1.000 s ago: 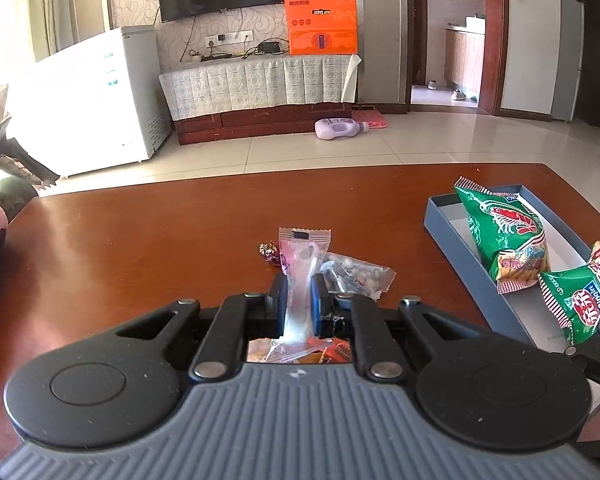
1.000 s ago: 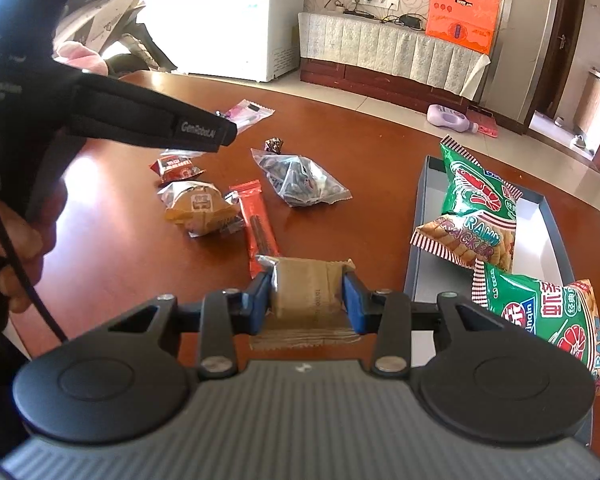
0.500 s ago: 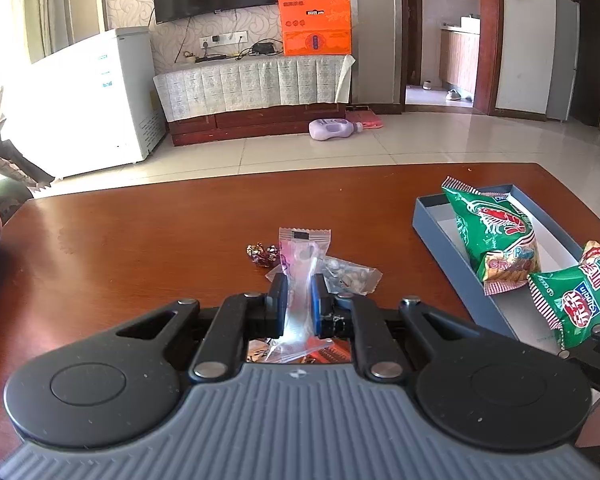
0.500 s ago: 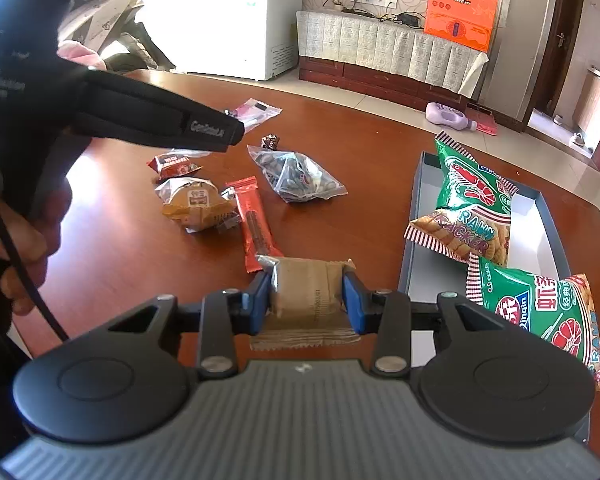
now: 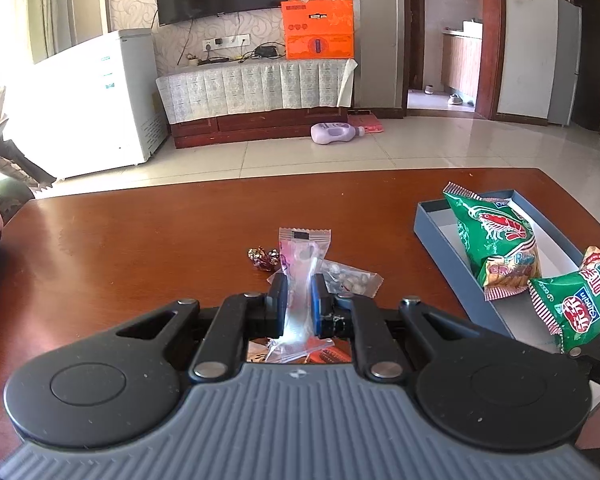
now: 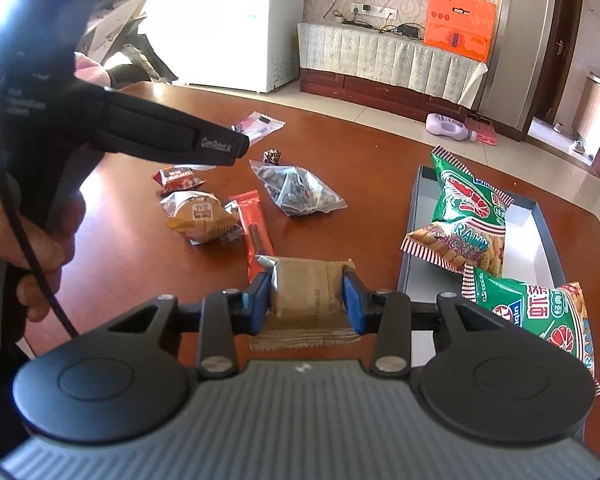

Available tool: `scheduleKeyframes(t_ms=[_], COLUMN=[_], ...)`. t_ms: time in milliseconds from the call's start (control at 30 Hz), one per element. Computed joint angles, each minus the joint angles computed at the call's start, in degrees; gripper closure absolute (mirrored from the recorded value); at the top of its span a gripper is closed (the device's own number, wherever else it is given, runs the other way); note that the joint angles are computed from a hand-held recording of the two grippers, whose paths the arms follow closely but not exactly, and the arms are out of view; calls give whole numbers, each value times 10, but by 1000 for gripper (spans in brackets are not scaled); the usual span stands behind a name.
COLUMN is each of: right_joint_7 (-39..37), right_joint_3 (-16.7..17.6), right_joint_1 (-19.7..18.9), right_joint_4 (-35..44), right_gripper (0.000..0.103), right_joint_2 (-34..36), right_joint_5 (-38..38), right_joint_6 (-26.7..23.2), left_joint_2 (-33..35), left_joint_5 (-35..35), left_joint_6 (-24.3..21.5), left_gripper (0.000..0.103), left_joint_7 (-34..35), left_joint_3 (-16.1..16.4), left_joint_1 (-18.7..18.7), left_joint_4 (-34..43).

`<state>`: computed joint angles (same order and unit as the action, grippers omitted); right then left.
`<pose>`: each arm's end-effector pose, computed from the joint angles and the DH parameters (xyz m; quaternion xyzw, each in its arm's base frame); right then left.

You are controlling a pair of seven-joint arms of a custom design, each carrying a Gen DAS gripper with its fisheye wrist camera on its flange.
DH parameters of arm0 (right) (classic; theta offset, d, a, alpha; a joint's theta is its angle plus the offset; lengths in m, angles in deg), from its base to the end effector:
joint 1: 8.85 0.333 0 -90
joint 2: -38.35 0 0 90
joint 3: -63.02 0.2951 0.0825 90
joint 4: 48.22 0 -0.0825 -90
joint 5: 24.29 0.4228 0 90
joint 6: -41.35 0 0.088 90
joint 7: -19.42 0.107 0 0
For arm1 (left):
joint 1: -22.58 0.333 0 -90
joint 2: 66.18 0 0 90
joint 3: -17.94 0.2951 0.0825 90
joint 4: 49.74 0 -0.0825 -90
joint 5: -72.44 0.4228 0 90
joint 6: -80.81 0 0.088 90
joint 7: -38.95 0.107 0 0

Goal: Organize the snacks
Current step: 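Carry the candy stick with the left gripper while the right carries the pastry toward the box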

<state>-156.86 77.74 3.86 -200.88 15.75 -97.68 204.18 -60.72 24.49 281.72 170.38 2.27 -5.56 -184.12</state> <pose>0.3780 0.2451 0.3469 -0.6481 0.6389 -0.3011 0.2848 0.4607 -0.3166 0.3483 -0.4392 0.7674 -0.3866 0.2621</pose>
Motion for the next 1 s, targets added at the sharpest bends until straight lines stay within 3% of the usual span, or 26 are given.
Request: scheduleKeyframes(t_ms=[300, 500, 1000], right_joint_7=[16, 25, 34], right_joint_3=[2, 4, 15], right_joint_1=[-4, -9, -34], right_joint_4=[-9, -21, -80], right_gripper=[61, 61, 61], right_joint_2=[-18, -36, -121], right_joint_5=[-13, -17, 4], right_joint_6=[4, 7, 10], left_joint_2=[3, -3, -2], left_joint_5=[6, 50, 86], left_joint_6=[9, 18, 23], left_gripper=[88, 88, 88], left_joint_7=[-12, -49, -92], left_joint_3=[-3, -10, -16], left_joint_1=[-1, 8, 9], left_joint_4=[2, -12, -8])
